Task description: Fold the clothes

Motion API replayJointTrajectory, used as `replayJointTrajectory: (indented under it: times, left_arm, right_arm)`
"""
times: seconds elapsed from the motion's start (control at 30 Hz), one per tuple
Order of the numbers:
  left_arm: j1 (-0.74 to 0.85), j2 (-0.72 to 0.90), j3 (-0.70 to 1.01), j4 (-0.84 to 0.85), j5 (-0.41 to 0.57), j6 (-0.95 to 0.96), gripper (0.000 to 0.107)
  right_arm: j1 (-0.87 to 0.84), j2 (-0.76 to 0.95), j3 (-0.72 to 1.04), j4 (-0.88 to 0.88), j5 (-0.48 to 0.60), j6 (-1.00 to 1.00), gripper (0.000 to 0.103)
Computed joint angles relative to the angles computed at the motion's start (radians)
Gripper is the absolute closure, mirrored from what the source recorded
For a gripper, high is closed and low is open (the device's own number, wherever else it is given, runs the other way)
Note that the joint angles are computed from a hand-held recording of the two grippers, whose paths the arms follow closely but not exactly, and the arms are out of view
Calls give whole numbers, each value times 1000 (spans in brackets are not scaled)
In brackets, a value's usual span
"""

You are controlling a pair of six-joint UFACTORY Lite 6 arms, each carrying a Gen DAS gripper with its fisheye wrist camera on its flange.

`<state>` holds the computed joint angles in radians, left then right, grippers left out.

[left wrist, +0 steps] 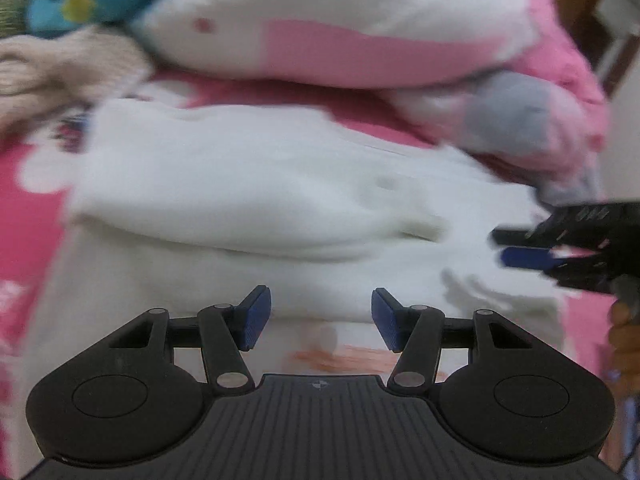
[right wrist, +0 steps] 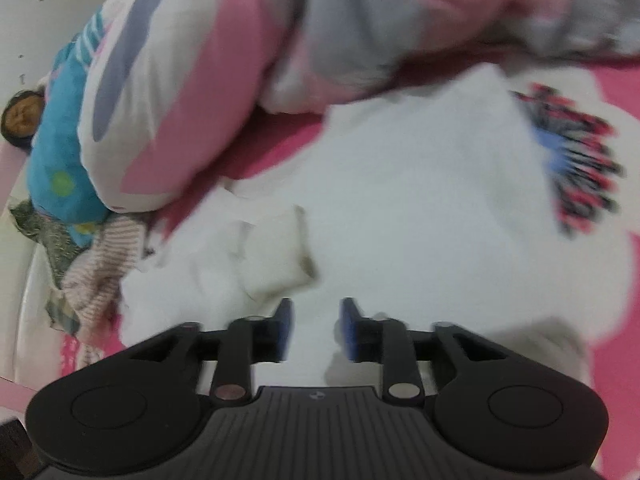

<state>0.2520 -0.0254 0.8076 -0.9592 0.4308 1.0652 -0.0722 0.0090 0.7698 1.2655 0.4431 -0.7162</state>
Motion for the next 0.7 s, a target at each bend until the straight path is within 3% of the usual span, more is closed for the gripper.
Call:
replayJointTrajectory:
  times: [0.07,0.23,0.27,0.33,0.37,0.4,0.6,0.7]
  left_arm:
    - [43,48,27,-17,-30,54,51]
    - [74,187,89,-117,-149,225,51]
    - [75,220,103,-121,-172,244,52]
    - [87,252,115,-150,-185,281,51]
    - [97,275,129,-162,-177,292,51]
    - [106,283,135,-162,-168,293,51]
    - [130,289,141,-171,-138,302,51]
    - [133,304,158,-150,-130,274,51]
  right_arm:
    - [36,102,79,78,-38,-43,45]
    - [103,418,334,-8,-45,103,46]
    - [119,456,364,-18,-46,107,51]
    - [169,460,395,-121,-91,172,75]
    - [186,440,388,-146,-108,192,91]
    - [204,421,383,-176,-125,216,95]
    - [244,155,261,-445,-206,494,98]
    - [213,19,198,-564,-183,634,98]
